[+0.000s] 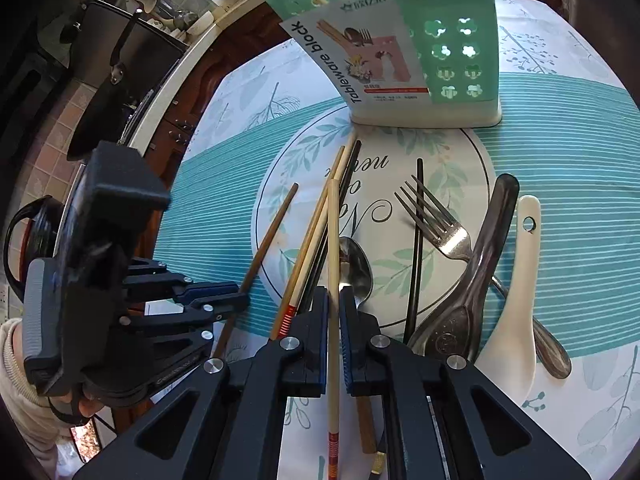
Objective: Organize utensils
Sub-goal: 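Grasp a wooden chopstick with the left tool while the right tool grasps a red-tipped chopstick, then lift both held chopsticks upright above the green holder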
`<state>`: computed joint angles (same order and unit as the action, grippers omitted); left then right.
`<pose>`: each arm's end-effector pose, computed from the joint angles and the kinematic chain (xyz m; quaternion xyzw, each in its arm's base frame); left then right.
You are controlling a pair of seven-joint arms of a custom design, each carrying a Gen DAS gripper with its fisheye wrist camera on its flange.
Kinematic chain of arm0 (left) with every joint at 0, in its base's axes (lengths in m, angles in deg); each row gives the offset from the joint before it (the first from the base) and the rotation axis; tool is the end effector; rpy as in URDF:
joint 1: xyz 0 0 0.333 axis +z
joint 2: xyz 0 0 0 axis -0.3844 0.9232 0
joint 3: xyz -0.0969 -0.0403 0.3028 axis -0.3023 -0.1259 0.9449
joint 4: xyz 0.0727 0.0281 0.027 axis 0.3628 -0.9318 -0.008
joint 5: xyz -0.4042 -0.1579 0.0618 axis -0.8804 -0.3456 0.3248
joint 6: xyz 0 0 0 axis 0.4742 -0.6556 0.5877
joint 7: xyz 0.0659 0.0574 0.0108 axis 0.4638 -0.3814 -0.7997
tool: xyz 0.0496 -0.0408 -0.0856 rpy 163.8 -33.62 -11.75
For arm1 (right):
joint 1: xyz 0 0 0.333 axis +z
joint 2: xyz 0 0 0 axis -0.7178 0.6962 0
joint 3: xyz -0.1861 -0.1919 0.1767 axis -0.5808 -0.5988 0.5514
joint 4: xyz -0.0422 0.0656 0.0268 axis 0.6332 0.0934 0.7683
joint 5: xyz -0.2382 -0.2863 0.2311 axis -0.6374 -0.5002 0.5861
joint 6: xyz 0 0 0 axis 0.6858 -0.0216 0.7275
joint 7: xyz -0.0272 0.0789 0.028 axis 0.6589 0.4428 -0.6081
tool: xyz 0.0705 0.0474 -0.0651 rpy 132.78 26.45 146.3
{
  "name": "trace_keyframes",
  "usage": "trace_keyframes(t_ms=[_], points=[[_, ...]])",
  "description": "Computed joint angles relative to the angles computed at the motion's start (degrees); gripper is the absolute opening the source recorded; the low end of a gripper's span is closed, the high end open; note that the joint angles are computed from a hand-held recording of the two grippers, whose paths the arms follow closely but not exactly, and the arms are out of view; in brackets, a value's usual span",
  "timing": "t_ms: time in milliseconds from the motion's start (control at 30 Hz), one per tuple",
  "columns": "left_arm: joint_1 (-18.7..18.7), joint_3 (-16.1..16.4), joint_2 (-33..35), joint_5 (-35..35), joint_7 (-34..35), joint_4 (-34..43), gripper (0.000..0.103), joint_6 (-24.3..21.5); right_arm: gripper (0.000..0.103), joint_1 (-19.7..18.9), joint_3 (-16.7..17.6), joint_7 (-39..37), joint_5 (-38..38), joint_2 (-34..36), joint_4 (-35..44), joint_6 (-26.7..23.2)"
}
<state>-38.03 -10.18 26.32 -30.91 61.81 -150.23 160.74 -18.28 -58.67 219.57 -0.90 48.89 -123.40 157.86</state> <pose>0.5800 -0.2766 0.4966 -0.2907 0.9550 0.0522 0.0254 0.4632 0.3445 0.4529 -0.4880 0.8280 -0.0162 0.2758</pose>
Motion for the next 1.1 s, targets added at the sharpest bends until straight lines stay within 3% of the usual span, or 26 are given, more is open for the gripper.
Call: trace_keyframes(t_ms=[67,167,433,700,900,1100], points=[[-0.40,-0.04,1.99,0.30,-0.89,2.70,0.003,-2.32,0.006,0.02,0.11,0.59,-0.24,-0.76,-0.65,0.44],[-0.58,0.25,2.64,-0.15,-1.18,3.34,0.004,-2.08,0.006,0.31,0.10,1.27,-0.03,-2.10,-1.91,0.98],[4.11,1.31,-7.86,-13.91,1.84,-7.42,0.004,6.33,0.006,1.03,0.16,3.63,-1.27,-8.57,-6.16,1.81],[6.50,1.76,-19.50,-28.88,8.00,-12.25,0.004,14.71,0.006,-1.07,2.06,8.47,-9.19,-16.03,-4.55,-3.91],[5.51,1.45,-20.90,-35.91,9.50,-9.46,0.004,23.01,0.006,-4.73,4.10,9.21,-18.31,-18.38,3.10,-12.38],[3.59,0.28,-19.38,-41.02,10.27,-7.92,0.004,38.01,0.006,-10.09,7.39,11.30,-32.00,-16.93,12.47,-19.64]])
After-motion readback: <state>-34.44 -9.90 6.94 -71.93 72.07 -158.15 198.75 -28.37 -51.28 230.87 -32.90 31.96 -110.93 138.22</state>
